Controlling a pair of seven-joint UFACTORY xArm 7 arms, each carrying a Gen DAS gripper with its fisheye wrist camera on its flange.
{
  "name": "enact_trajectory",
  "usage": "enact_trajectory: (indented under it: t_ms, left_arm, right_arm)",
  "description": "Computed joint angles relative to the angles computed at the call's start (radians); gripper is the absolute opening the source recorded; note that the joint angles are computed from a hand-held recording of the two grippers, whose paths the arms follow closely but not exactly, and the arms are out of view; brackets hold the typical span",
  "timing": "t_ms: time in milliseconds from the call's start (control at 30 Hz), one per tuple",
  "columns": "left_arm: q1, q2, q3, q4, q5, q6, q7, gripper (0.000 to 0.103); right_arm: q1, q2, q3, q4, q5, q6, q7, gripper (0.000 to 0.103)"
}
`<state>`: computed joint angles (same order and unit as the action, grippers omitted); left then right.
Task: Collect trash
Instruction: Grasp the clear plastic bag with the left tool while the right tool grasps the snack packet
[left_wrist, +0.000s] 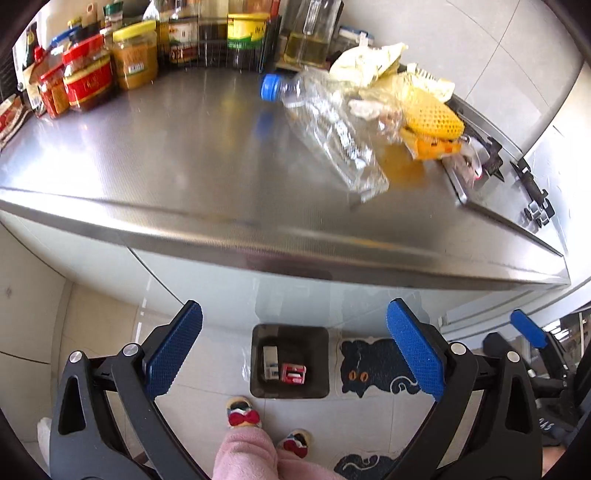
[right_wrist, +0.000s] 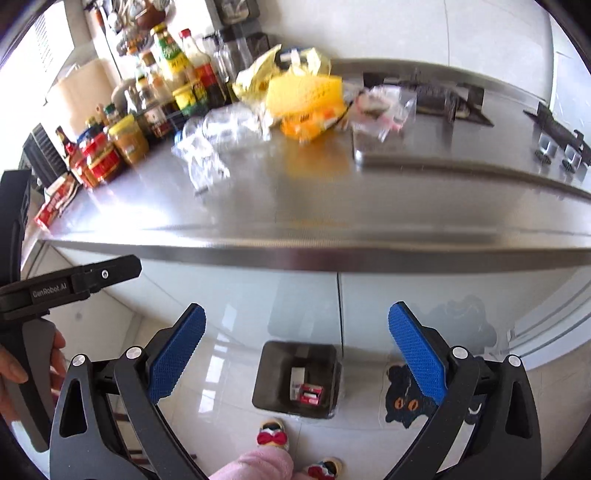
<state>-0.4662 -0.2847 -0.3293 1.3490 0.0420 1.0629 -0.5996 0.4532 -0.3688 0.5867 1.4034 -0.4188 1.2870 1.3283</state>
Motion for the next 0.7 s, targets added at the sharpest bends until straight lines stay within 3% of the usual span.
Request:
enact_trajectory:
  t_ms: [167, 300, 333, 533, 600, 700]
  left_arm:
    - [0.006, 0.142, -0.001, 0.196, 0.047, 0.024, 0.0, 0.094]
    - [-0.026, 0.261, 0.018, 0.33, 0.071, 0.058, 0.009, 0.088]
    - [-0.035, 0.284, 0.026, 0.345, 0.063, 0.057, 0.013, 0.086]
    - [-0.066, 0.394, 0.073, 0.45, 0.038, 0.086, 0.023, 0.074]
    - [-0.07, 0.421, 0.086, 0.477, 0.021, 0.091, 0.013, 0.073]
    - [-0.083, 0.458, 0.098, 0.515, 0.027, 0.095, 0.019, 0.072]
  right_arm:
    - [-0.06, -0.011, -0.03, 0.034, -0.082, 0.01, -0.034, 0.097]
    - [-0.103, 0.001, -0.074, 0.038, -0.09, -0.01, -0.065, 0.084]
    - [-0.11, 0.002, -0.088, 0.035, -0.084, -0.02, -0.069, 0.079]
    - [-0.147, 0.01, -0.163, -0.014, -0.037, -0.089, -0.048, 0.074]
    - [-0.159, 0.015, -0.184, -0.026, -0.022, -0.104, -0.045, 0.066]
    - [-0.171, 0.025, -0.214, -0.041, -0.003, -0.132, -0.052, 0.066]
